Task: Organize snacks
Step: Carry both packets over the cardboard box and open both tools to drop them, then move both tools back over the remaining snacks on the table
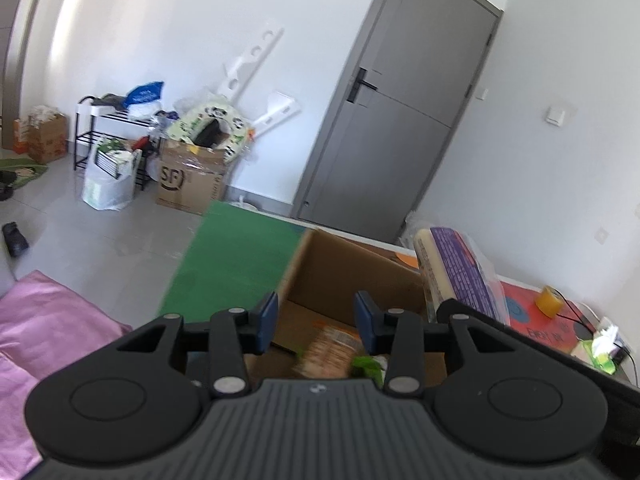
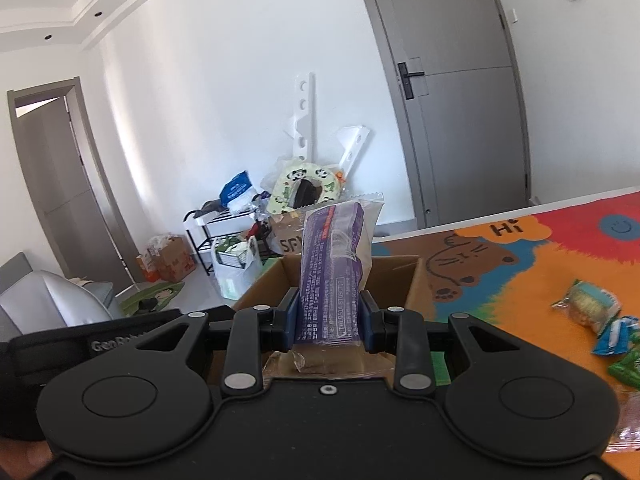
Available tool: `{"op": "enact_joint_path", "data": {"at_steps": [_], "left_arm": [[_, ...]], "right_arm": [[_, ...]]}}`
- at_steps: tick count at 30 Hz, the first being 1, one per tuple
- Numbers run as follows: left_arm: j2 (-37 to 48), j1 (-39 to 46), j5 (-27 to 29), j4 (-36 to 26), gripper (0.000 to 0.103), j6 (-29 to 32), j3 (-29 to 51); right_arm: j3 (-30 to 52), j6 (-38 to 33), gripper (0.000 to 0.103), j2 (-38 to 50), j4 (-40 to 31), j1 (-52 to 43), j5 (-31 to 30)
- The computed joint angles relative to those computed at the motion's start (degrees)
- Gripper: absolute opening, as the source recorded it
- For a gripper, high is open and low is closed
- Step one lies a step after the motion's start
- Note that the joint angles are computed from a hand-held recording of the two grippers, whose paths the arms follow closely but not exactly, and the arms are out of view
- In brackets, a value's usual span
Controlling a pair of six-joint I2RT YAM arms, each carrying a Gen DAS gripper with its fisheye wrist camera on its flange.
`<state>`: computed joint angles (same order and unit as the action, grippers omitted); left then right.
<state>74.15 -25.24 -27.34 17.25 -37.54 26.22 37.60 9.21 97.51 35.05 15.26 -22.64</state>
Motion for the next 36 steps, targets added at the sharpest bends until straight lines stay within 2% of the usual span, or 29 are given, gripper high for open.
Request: {"op": "enact_joint_path", "data": {"at_steps": [5,10,12,14,22,30,36], "left_arm": [[-4.41,1.90,-1.35,-2.83,0.040,-0.28,-1.44],[-7.20,4.94,-0.31,-4.06,0.040,-0.87,-3.24],[-7.87,5.16,-0.38,-4.40,0.041,-1.03,-3.51],[-8.64,5.54,-0.16,-4.65,0.041,-1.06,-3.83],[-10.34,4.61,-0.16,-5.45,0.041,-1.35,-4.25],[-7.23,-0.47,-2.51,-4.83,0.049,-1.95,-2.33],[-3.77,-6.20,-7.31,-6.37,0.066,-2.76,0.96]], "right_arm": [[1.89,1.74,0.031,1.35,-1.17,2.17,-0.09],[3.52,3.98,0.031,2.77,-1.71,4.22,0.66],[4.28,4.71,0.035,3.54,-2.12,4.56,-0.51],[4.98,5.11,0.056,3.79,-3.48,4.41,-2.05],[1.59,5.01,0.057,-0.99,-4.94,2.24,-1.52],[-2.48,1.34,0.057,-5.85,-7.44,-3.55,-1.73],[-4.49,-0.58,0.066,-7.90,-8.80,-8.68,-4.31]]}}
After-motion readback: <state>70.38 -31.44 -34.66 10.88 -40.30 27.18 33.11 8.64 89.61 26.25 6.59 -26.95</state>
